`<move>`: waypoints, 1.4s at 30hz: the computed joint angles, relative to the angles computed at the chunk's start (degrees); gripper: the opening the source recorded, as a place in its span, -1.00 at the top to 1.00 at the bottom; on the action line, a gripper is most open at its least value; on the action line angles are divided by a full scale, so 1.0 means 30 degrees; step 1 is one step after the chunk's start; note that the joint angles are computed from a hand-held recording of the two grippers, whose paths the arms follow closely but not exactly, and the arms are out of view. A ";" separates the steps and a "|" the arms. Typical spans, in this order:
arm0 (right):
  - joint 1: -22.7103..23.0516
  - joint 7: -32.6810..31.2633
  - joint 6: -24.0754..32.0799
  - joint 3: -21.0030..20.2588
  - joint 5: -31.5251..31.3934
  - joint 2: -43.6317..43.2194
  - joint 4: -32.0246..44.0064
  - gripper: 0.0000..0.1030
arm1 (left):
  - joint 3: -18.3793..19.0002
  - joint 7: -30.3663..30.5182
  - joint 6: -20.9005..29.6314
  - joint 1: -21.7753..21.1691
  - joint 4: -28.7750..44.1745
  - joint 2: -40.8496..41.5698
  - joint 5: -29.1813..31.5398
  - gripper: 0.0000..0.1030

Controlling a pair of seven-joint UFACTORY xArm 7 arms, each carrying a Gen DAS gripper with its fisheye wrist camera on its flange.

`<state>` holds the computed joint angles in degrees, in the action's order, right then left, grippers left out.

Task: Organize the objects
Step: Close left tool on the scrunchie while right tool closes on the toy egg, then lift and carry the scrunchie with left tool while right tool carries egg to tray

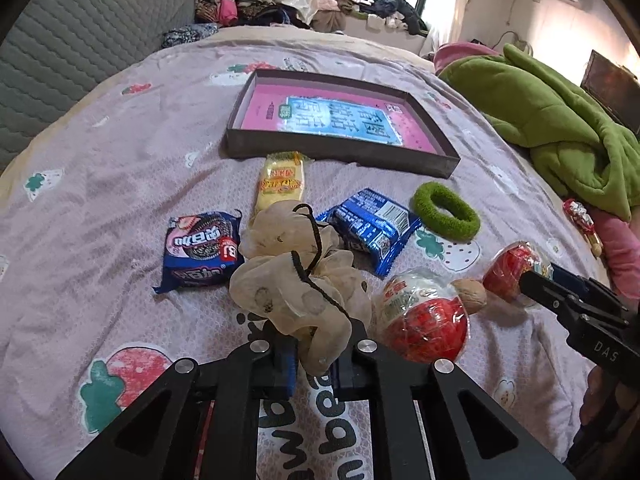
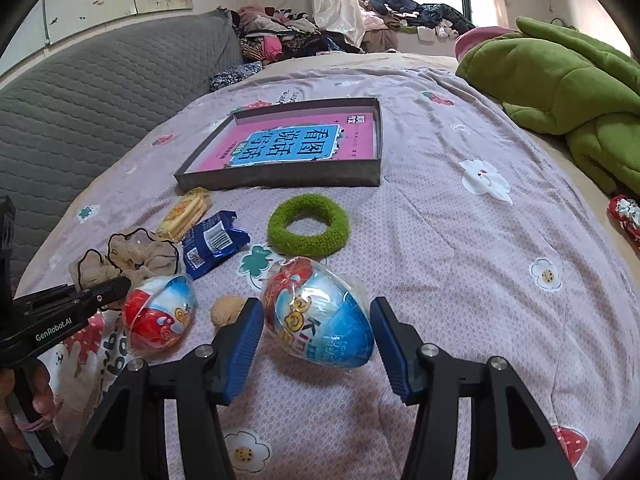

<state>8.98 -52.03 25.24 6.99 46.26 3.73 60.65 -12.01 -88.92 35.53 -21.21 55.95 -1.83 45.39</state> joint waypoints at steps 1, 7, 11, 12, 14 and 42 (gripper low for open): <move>-0.0037 -0.0169 0.0045 -0.0003 0.0168 -0.0092 -0.0060 -0.07 | -0.0031 -0.0056 0.0163 -0.0025 -0.0004 -0.0117 0.0074 0.78; -0.0120 -0.0962 0.0538 -0.0174 0.1372 -0.0485 -0.0130 -0.07 | -0.0294 -0.0065 0.0815 0.0004 0.0156 -0.0585 0.0311 0.78; -0.0062 -0.1288 0.0777 -0.0333 0.1948 -0.0813 -0.0205 -0.07 | -0.0450 0.0099 0.1184 0.0004 0.0436 -0.0742 0.0440 0.78; -0.0043 -0.1392 0.0839 -0.0380 0.2088 -0.0908 -0.0221 -0.07 | -0.0479 0.0135 0.1292 0.0008 0.0518 -0.0803 0.0457 0.78; 0.0012 -0.1579 0.0984 -0.0474 0.2343 -0.1124 -0.0179 -0.07 | -0.0528 0.0200 0.1439 0.0033 0.0687 -0.0853 0.0524 0.78; 0.1561 -0.0139 0.0294 -0.0881 0.1304 -0.2414 0.1940 -0.07 | -0.0853 0.1796 0.4896 -0.0103 0.4592 -0.0940 0.2186 0.78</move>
<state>13.67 -52.45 26.12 4.35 50.17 -3.51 66.47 -14.57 -83.53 50.22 -21.52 69.72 -4.65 51.94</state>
